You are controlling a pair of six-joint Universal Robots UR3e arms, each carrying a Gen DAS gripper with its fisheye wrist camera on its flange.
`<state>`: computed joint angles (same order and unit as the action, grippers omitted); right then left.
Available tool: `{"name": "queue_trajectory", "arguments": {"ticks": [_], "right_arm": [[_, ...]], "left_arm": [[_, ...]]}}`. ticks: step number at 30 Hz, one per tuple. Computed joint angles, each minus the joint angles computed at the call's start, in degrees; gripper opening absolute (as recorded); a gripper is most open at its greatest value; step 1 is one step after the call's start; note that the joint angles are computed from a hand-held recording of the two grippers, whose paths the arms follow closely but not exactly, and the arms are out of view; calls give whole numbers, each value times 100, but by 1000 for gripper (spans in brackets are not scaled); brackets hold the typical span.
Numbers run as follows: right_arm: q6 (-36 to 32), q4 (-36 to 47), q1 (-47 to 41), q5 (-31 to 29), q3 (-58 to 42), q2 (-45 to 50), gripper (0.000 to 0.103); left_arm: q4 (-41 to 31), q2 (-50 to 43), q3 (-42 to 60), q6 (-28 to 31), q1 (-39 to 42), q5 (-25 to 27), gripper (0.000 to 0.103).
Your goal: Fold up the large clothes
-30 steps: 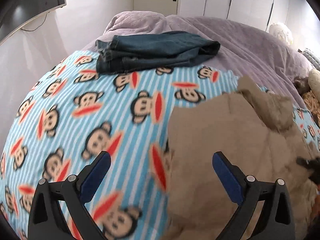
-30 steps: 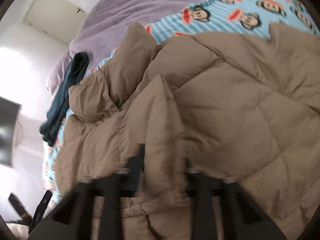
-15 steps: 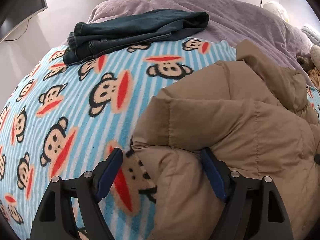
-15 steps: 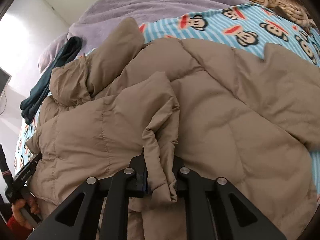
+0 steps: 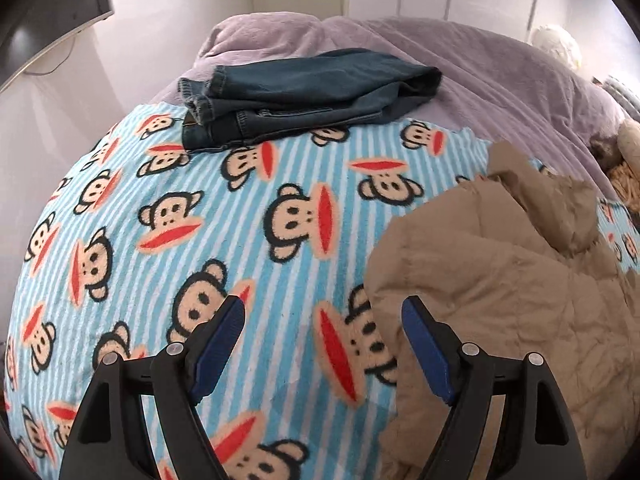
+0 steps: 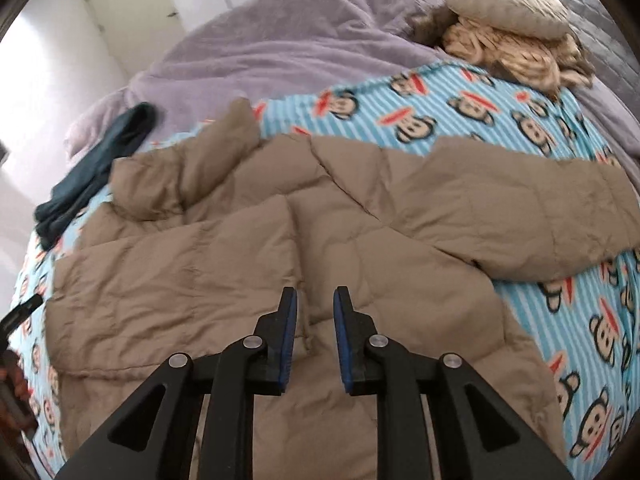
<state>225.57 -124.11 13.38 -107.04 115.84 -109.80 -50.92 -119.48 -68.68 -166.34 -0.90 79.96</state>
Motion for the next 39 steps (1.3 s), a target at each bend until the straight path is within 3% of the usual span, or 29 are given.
{"name": "queue_trajectory", "arguments": {"ticks": [4,9,13,16,22,28,32,35,39], "right_arm": [[-442,-271,164,240,-222,383,21],[-620,-821,-17,591,-29,1126,21],[-842,-1553,-249,791,258,1771,19],[-729,-1502,-302,853,224,1759,19],[-519,-827,-561,1215,349,909,21],[-118,145,-877,1780,758,-524,23],[208,653,-898,2077,1033,-1339,49],[447,1095,-903,2262,1209,-2014,51],[474,1811,-1202,2501,1396,-3025,64]], "left_arm": [[113,873,-1053,352,164,-433,82],[739,850,-1876,656,-211,495,82],[1007,648,-2103,427,-51,301,82],[980,573,-2023,299,-81,359,82],[410,792,-1747,119,-111,555,82],[-370,1437,-1683,100,-242,567,82],[-877,1782,-1633,81,-574,531,82],[-1252,1937,-1566,-28,-945,519,82],[-1738,1998,-1358,-240,-1439,455,82]]}}
